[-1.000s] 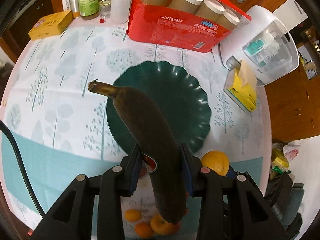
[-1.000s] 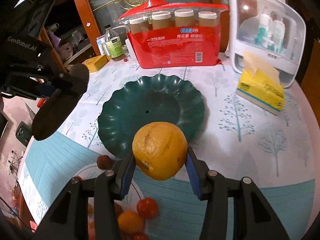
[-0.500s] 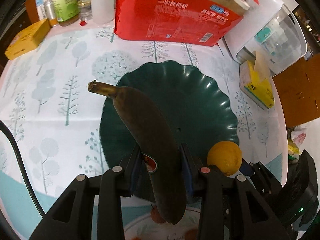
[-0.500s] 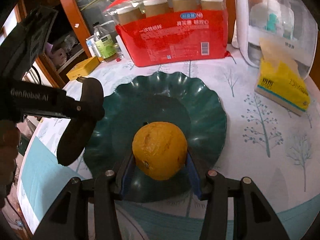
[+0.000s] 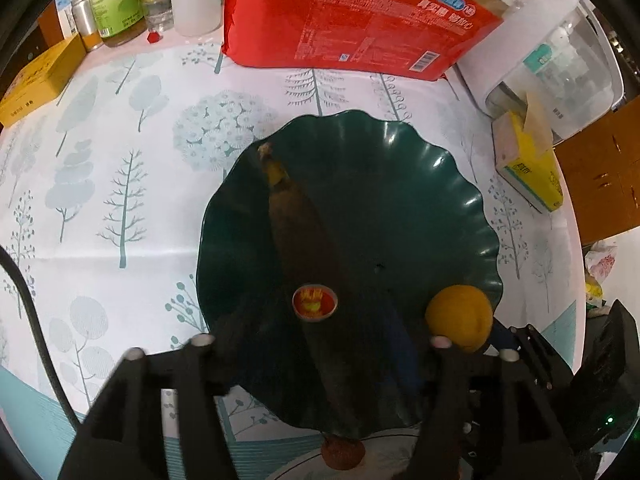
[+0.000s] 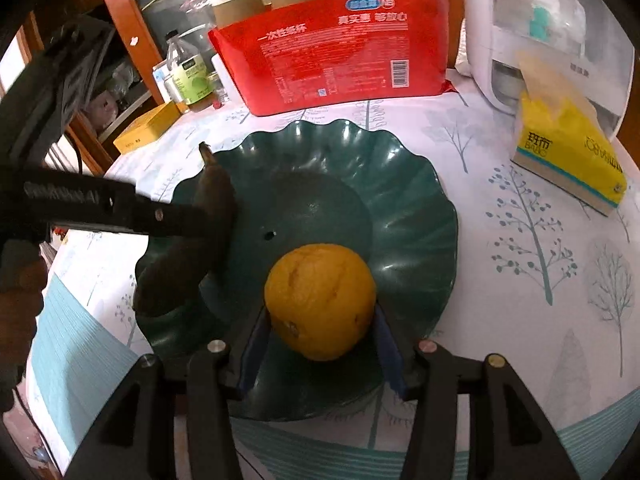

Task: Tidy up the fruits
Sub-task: 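Carry banana and yellow orange onto the green plate and open both tools, then withdraw both tools from the green plate back over the white plate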

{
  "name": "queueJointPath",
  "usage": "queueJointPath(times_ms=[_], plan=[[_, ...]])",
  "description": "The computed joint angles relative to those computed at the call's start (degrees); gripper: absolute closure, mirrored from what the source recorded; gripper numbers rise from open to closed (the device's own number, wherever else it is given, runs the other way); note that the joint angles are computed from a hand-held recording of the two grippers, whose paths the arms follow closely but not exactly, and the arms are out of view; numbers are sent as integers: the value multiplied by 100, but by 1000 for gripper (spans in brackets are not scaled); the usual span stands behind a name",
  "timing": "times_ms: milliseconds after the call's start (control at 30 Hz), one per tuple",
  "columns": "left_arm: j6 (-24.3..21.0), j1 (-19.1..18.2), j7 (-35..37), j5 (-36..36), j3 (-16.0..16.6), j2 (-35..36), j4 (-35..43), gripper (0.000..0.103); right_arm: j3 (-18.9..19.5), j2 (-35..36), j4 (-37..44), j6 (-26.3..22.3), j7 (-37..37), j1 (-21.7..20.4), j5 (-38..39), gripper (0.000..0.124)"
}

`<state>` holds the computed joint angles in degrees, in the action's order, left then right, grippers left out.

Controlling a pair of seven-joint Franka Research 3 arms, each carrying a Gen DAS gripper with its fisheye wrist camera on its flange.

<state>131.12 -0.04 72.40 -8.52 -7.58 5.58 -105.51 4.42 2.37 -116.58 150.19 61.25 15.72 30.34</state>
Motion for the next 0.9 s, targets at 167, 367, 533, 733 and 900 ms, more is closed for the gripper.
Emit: queueJointPath(times_ms=[167, 367, 533, 733, 900], plan=[[-111, -22, -189, 93, 10, -161, -58, 42, -18, -212, -156, 175, 210, 8, -5, 52], [-134, -107, -508, 322, 44, -783, -479, 42, -97, -638, -394, 299, 299, -8, 112, 50], [-90, -210, -787, 446, 88, -1510, -996, 42, -188, -1136, -685, 317, 161, 30, 373, 49], [-135, -373, -1162, 639, 102, -2300, -1520, 40, -320, -1854, -1148, 276, -4, 111, 515, 48], [-138, -513, -1472, 856, 68, -3023, -2058, 38, -440, -2530, -1621, 106, -21, 135, 529, 48]])
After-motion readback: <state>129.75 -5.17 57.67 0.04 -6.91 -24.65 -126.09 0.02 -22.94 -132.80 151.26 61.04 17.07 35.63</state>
